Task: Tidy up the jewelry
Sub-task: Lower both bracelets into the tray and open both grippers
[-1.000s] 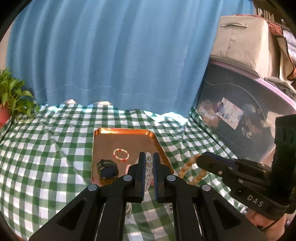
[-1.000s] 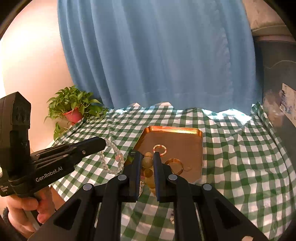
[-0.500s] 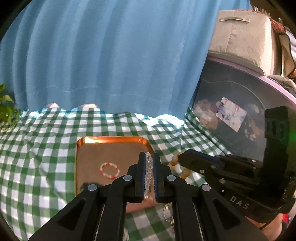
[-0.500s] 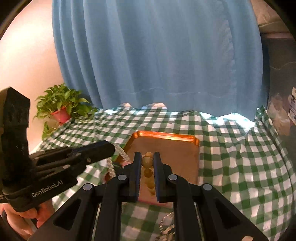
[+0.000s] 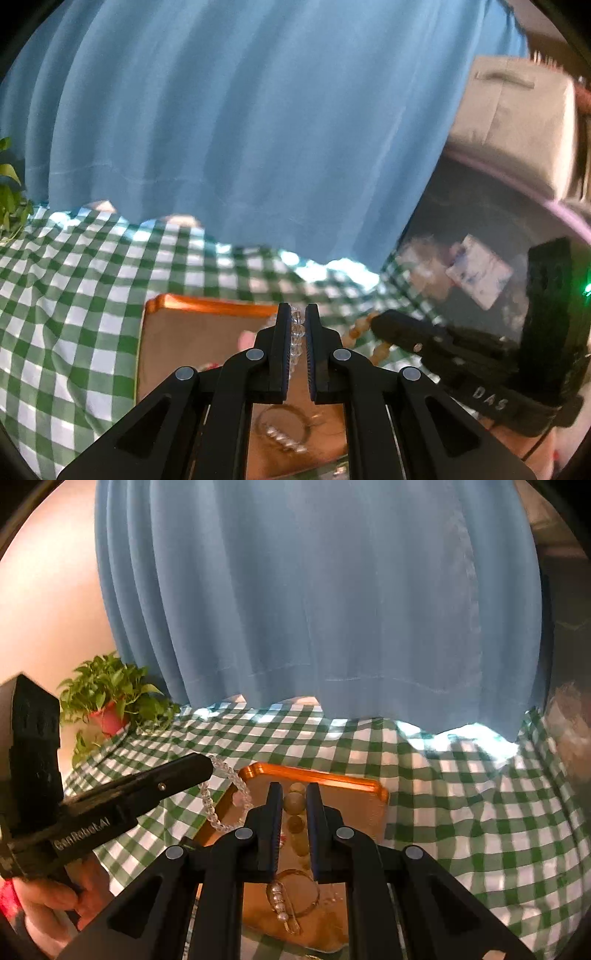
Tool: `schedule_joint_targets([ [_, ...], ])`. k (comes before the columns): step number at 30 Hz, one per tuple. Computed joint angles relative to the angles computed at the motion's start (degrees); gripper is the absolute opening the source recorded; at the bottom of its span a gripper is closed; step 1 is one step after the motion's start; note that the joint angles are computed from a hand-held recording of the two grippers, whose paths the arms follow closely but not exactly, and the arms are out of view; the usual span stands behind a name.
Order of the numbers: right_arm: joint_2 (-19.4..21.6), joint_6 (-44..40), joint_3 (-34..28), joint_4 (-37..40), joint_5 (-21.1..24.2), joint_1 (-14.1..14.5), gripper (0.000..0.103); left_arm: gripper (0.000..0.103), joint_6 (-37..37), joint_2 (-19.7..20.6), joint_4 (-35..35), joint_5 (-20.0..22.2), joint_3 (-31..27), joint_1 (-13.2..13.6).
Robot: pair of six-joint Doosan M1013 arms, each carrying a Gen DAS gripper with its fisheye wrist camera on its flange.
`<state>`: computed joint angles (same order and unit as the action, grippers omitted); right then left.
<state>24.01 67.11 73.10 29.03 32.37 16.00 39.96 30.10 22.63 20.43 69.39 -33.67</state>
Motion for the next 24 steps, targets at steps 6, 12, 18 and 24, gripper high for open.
schedule_joint_targets([
  [6,4.0,3.6,-2.5,-2.6,3.3,-0.3,0.011,0.007,5.2,4.8,-10.1,8.5,-3.7,1.2],
  [12,6.9,5.1,-4.5,-0.4,6.3,-1.3,0.011,0.008,-1.8,5.0,-2.2,8.0,-3.8,1.2],
  [18,7.7,6.5,-4.6,-0.9,6.3,-1.6,0.011,0.008,-0.8,6.4,-2.8,14.8,-6.1,2.5],
  [24,7.3,5.3,-4.3,0.1,6.0,-1.5,0.011,0.008,-2.5,7.3,3.4,20.4,-7.5,1.4],
])
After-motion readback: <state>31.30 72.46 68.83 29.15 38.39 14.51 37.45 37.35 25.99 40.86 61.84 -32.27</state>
